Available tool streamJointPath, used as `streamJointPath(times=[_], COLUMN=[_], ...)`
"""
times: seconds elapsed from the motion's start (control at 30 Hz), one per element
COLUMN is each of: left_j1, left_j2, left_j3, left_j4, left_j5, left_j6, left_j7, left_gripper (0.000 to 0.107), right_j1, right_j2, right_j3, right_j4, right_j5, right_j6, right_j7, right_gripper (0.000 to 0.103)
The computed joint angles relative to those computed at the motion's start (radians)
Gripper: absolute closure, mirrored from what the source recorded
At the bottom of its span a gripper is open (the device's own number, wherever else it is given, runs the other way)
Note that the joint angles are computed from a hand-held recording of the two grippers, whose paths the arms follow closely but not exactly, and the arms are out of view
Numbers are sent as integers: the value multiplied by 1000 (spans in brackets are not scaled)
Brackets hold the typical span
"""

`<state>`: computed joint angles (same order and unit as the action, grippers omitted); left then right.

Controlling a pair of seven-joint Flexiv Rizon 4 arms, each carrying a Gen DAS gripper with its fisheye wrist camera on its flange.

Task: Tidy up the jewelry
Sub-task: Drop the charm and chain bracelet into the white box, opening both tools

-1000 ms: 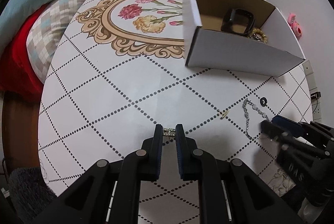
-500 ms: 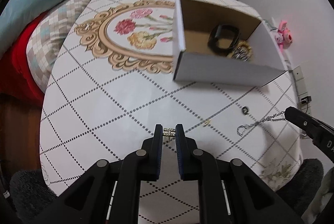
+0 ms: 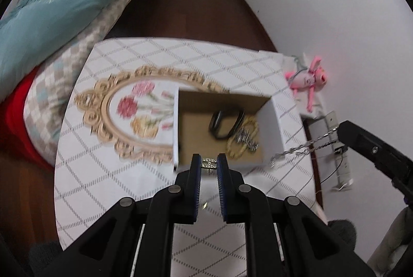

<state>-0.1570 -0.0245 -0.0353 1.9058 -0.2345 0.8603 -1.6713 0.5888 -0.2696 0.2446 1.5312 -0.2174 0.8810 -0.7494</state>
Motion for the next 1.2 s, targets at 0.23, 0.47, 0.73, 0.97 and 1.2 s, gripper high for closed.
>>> streamJointPath(times=[0.23,0.47,0.73,0.97,1.2], left_j1=[39,70,79,57,11], left_j2=[-114,-202,-271,-249,-199], left_j3=[-8,-21,-9,32,56], left_j4=[-106,-192,-298,-307,-245], left_j5=[-125,-206,-149,29,265], left_j6=[-67,-155,-262,-246,-185], left_j7=[95,142,73,-22,-122], left_gripper=[97,97,79,38,6], right_j1=[-26,-46,-52,1,64], right_j2=[-134,-222,-287,-262,-240], right_j3=[18,36,34,-38,-98], right_j4=[-175,-256,-339,-307,-237], right_j5=[139,263,338,188,-65], right_j6=[-64,-128,-262,-347,-482], right_j7=[-99,-147,-180,-127,-44], right_gripper=[98,98,93,27,2])
